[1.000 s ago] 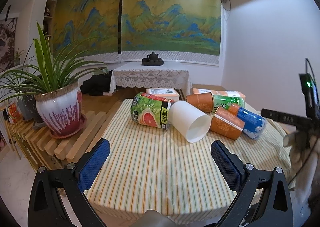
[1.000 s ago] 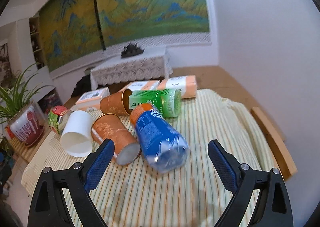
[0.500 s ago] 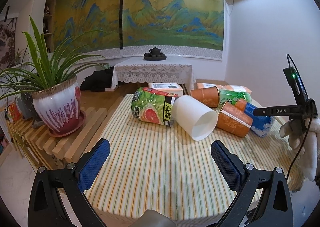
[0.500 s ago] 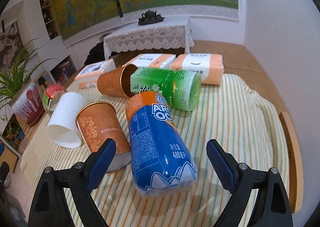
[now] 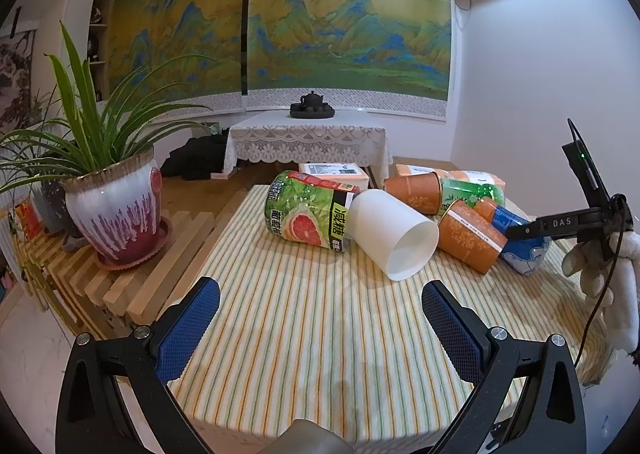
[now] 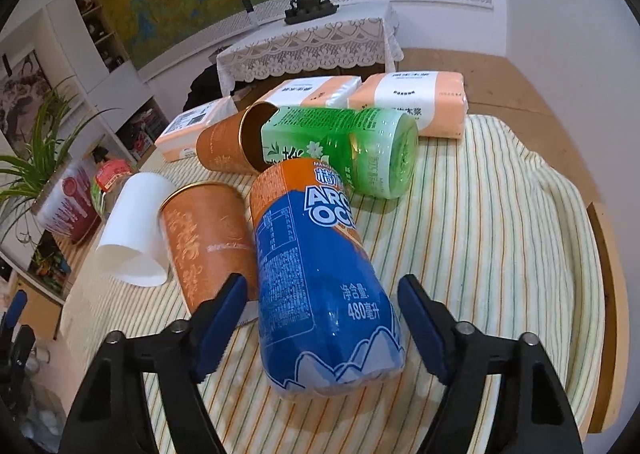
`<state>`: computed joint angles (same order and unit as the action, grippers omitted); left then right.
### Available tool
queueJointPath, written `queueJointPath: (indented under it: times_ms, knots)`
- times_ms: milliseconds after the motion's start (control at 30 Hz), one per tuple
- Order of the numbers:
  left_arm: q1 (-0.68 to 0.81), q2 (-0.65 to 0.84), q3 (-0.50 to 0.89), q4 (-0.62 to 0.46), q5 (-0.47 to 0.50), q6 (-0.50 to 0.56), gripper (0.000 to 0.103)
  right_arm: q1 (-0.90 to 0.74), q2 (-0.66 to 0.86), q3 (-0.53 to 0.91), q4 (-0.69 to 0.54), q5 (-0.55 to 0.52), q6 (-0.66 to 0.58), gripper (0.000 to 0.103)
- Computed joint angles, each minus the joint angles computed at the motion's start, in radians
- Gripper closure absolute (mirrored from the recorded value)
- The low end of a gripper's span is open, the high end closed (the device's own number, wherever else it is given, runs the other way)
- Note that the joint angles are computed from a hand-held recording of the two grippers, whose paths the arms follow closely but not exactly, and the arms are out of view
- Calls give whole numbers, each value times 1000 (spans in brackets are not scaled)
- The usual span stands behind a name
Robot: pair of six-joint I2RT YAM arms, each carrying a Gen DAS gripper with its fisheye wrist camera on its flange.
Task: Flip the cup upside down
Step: 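Move the right gripper down to the blue bottle and close on it, then lift the blue bottle with the right gripper toward the left gripper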
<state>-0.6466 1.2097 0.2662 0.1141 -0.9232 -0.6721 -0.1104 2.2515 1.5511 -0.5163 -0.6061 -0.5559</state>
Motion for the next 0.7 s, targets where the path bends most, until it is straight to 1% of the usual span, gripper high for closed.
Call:
queueJointPath:
  times_ms: [67, 167, 267, 500, 600, 700]
  knots:
    - [3, -9, -4, -2, 1, 3, 1, 3, -3, 0, -19, 9, -28, 37]
    - [-3, -15, -3, -11, -12, 15, 1, 12, -26, -38, 7, 35, -49, 39]
    - [-15, -19, 0, -27, -16, 6, 1, 10, -44, -70, 34, 40, -34, 39]
    - [-36, -46, 2, -76, -15, -42, 1, -41, -105, -181, 112, 1, 16, 40]
    - [-52, -63, -1, -96, -24, -53, 1, -73, -189, -298, 179, -26, 38, 40]
    - [-61, -83, -9, -109, -28, -62, 1, -101, -321, -466, 275, -48, 32, 40]
